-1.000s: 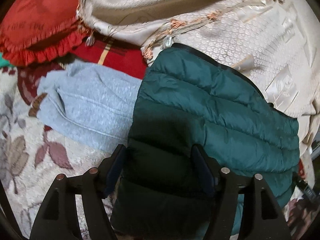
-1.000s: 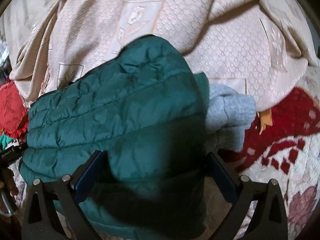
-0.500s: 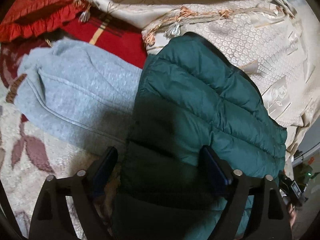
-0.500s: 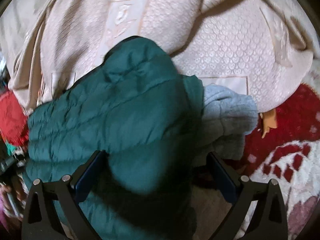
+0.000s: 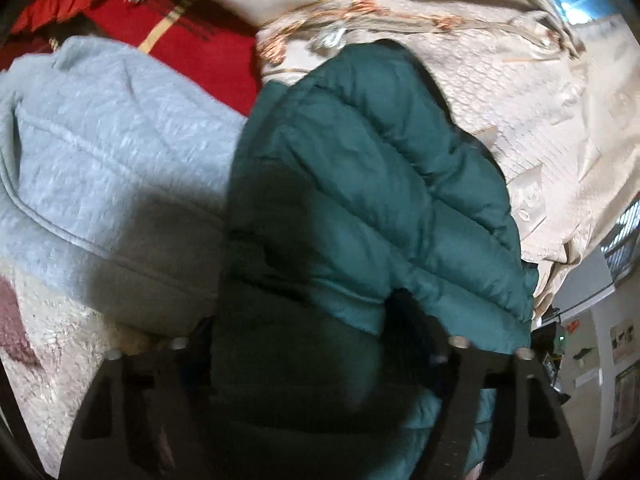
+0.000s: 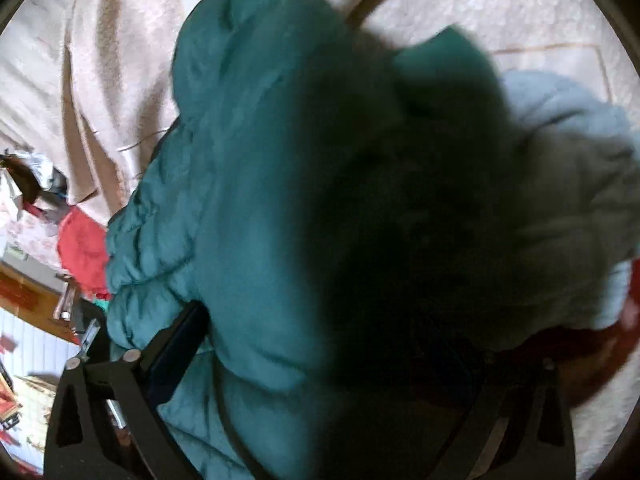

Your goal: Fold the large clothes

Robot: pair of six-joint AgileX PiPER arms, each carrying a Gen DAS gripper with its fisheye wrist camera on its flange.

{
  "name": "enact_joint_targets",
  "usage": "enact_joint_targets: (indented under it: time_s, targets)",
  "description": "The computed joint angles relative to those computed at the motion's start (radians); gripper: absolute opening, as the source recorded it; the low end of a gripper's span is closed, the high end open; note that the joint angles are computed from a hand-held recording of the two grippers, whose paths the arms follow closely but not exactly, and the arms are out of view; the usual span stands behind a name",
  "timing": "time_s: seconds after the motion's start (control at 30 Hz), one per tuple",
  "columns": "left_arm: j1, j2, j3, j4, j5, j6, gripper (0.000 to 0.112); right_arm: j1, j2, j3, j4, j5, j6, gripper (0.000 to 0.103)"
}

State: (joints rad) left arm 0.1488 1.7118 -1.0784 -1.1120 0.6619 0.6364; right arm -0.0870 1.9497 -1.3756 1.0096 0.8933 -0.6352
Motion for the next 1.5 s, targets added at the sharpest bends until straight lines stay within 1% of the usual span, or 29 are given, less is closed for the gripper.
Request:
enact_joint_targets:
  time_s: [0.03,0.1,0.13,0.17,0.23,0.27,0.33,0.43,0.5,0.57,0.67,0.7,0.73,0.77,0.8,0.83,0.87,0.9,0.93,1.0,1.03,1.07,1.13,1.2,1.27,1.37,1.43,1.47,1.5]
  targets:
    - [-0.025,-0.008,0.0,0.017,-0.031,-0.01,0.041,0.015,-0.016,0.014,-0.012,-0.023,0.003,0.095]
    - [-0.07,-0.052,0.014,0.084,-0.087,-0.048,0.028,0.034,-0.056,0.043,-0.022,-0.04,0.008,0.083]
    - [-0.093,-0.068,0.021,0.102,-0.109,-0.068,0.025,0.037,-0.073,0.055,-0.02,-0.043,0.011,0.075]
    - [-0.101,-0.091,0.028,0.114,-0.113,-0.081,0.02,0.039,-0.111,0.082,-0.023,-0.047,0.02,0.064]
    - [-0.094,-0.132,0.035,0.115,-0.09,-0.091,0.015,0.034,-0.157,0.113,-0.011,-0.035,0.019,0.052]
    - [-0.086,-0.161,0.048,0.108,-0.071,-0.093,0.014,0.028,-0.185,0.131,-0.001,-0.023,0.012,0.049]
    - [-0.064,-0.22,0.073,0.115,-0.023,-0.111,0.013,0.024,-0.247,0.165,0.011,0.004,0.008,0.048]
    - [-0.048,-0.318,0.095,0.218,0.062,-0.231,0.013,0.032,-0.355,0.216,0.006,0.049,0.03,0.047]
    - [0.005,-0.406,0.127,0.23,0.163,-0.247,0.012,0.025,-0.42,0.256,-0.001,0.092,0.049,0.047]
    - [0.096,-0.478,0.158,0.241,0.277,-0.211,0.012,0.014,-0.498,0.32,-0.003,0.137,0.072,0.047]
    - [0.24,-0.587,0.213,0.314,0.447,-0.198,0.014,-0.009,-0.591,0.426,0.008,0.204,0.095,0.048]
    - [0.278,-0.6,0.224,0.339,0.483,-0.198,0.018,-0.018,-0.616,0.463,0.006,0.221,0.11,0.05]
    - [0.282,-0.609,0.242,0.387,0.485,-0.222,0.021,-0.017,-0.638,0.498,-0.007,0.215,0.138,0.058]
    - [0.266,-0.613,0.262,0.436,0.457,-0.247,0.029,0.024,-0.655,0.52,-0.038,0.174,0.184,0.066]
    - [0.236,-0.616,0.283,0.486,0.414,-0.284,0.04,0.067,-0.678,0.55,-0.109,0.097,0.237,0.072]
    - [0.218,-0.616,0.301,0.511,0.383,-0.302,0.046,0.119,-0.683,0.554,-0.209,0.029,0.317,0.083]
    - [0.199,-0.631,0.32,0.535,0.348,-0.329,0.055,0.17,-0.669,0.573,-0.309,-0.052,0.385,0.088]
    - [0.183,-0.657,0.331,0.563,0.322,-0.362,0.058,0.215,-0.663,0.57,-0.398,-0.094,0.478,0.092]
    - [0.135,-0.689,0.332,0.629,0.291,-0.435,0.058,0.243,-0.669,0.567,-0.447,-0.114,0.559,0.092]
    - [0.028,-0.752,0.32,0.779,0.269,-0.584,0.058,0.281,-0.702,0.559,-0.514,-0.123,0.682,0.092]
    - [0.014,-0.779,0.321,0.813,0.277,-0.611,0.058,0.3,-0.729,0.559,-0.567,-0.118,0.743,0.092]
    - [-0.013,-0.809,0.316,0.855,0.282,-0.654,0.058,0.325,-0.795,0.57,-0.655,-0.098,0.826,0.092]
    - [-0.044,-0.85,0.304,0.898,0.298,-0.708,0.058,0.407,-0.864,0.564,-0.793,-0.075,0.982,0.092]
    - [-0.084,-0.885,0.289,0.947,0.312,-0.772,0.058,0.41,-0.936,0.566,-0.848,-0.036,1.027,0.092]
    - [-0.165,-0.926,0.277,1.033,0.325,-0.877,0.058,0.358,-0.993,0.559,-0.859,-0.006,0.994,0.093]
    - [-0.379,-0.924,0.255,1.231,0.333,-1.126,0.058,0.452,-1.043,0.525,-0.944,0.023,1.089,0.093]
    - [-0.555,-0.923,0.246,1.373,0.364,-1.312,0.058,0.608,-1.048,0.502,-1.067,0.033,1.235,0.093]
    - [-0.642,-0.919,0.247,1.441,0.38,-1.401,0.058,0.698,-1.013,0.486,-1.144,0.019,1.335,0.093]
    - [-0.722,-0.915,0.248,1.501,0.401,-1.481,0.058,0.791,-1.002,0.477,-1.23,0.029,1.431,0.093]
